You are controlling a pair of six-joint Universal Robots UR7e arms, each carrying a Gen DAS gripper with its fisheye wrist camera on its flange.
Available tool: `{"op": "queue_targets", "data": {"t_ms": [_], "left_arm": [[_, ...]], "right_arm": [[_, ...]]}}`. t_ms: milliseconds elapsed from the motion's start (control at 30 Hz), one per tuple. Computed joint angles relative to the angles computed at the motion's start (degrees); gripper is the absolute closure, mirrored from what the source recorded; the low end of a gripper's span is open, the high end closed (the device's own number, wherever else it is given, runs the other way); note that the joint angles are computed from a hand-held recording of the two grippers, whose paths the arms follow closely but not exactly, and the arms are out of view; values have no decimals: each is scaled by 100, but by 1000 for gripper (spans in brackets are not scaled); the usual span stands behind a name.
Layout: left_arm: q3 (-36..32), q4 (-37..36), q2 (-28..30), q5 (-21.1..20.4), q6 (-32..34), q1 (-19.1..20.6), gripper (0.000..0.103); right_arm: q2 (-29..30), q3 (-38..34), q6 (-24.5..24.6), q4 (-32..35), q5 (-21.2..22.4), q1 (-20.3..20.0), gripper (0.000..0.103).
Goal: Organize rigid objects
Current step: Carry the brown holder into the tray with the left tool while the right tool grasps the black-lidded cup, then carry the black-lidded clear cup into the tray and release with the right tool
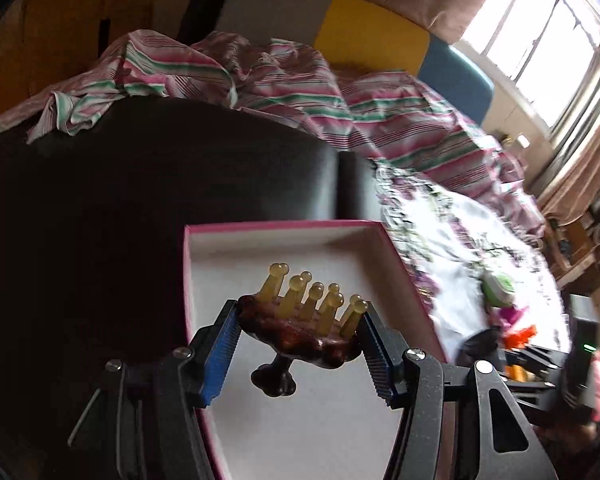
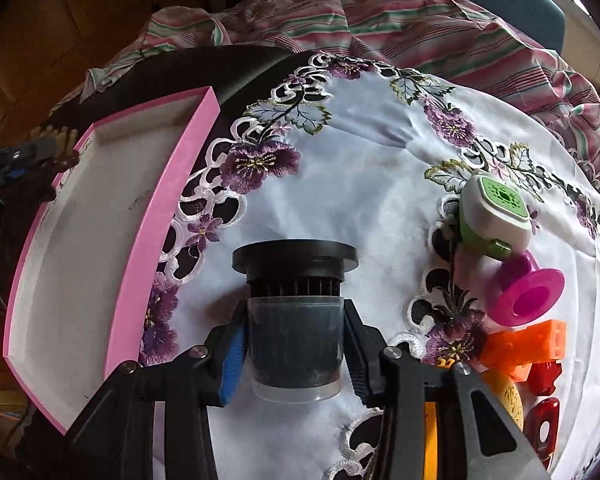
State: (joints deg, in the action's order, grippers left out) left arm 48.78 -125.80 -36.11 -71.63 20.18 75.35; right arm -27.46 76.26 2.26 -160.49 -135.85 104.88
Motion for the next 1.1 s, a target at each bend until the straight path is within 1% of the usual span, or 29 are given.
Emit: {"op": "queue_targets", "data": {"t_ms": [133, 267, 333, 400, 433, 500, 633, 733, 833, 900, 967, 1100], "left_arm": [[-482, 137, 367, 271, 18, 8, 44], [-686, 5, 592, 643, 214, -30, 44], [-727, -29, 624, 706, 197, -23, 41], [-532, -259, 500, 684, 198, -27, 30], [-423, -367, 429, 681, 201, -38, 29], [-34, -647, 180, 658, 235, -69, 29], [1073, -1249, -510, 600, 211, -129, 29], [1895, -1661, -1004, 656, 111, -185, 28], [2620, -2006, -1419, 763, 26, -257, 27], [2953, -2173, -1609, 872, -14, -303, 23], [3300, -2425, -1800, 991, 14, -349, 23], [3725, -2822, -2012, 1313, 161, -434, 22]], "right_arm": [[-33, 102, -74, -142, 11, -2, 60], [34, 33, -152, -149, -47, 10, 60], [40, 27, -162, -157, -48, 8, 60], [34, 43, -143, -173, -29, 8, 60], [37, 39, -151, -180, -27, 5, 60], [45, 34, -177, -194, -48, 7, 60], [51, 36, -195, -222, -55, 8, 60], [36, 51, -154, -225, 15, -9, 60], [85, 5, -116, -115, -65, -6, 60], [127, -24, -174, -145, -147, 14, 60], [143, -31, -167, -174, -184, 22, 60], [183, -48, -230, -224, -271, 42, 60]]}}
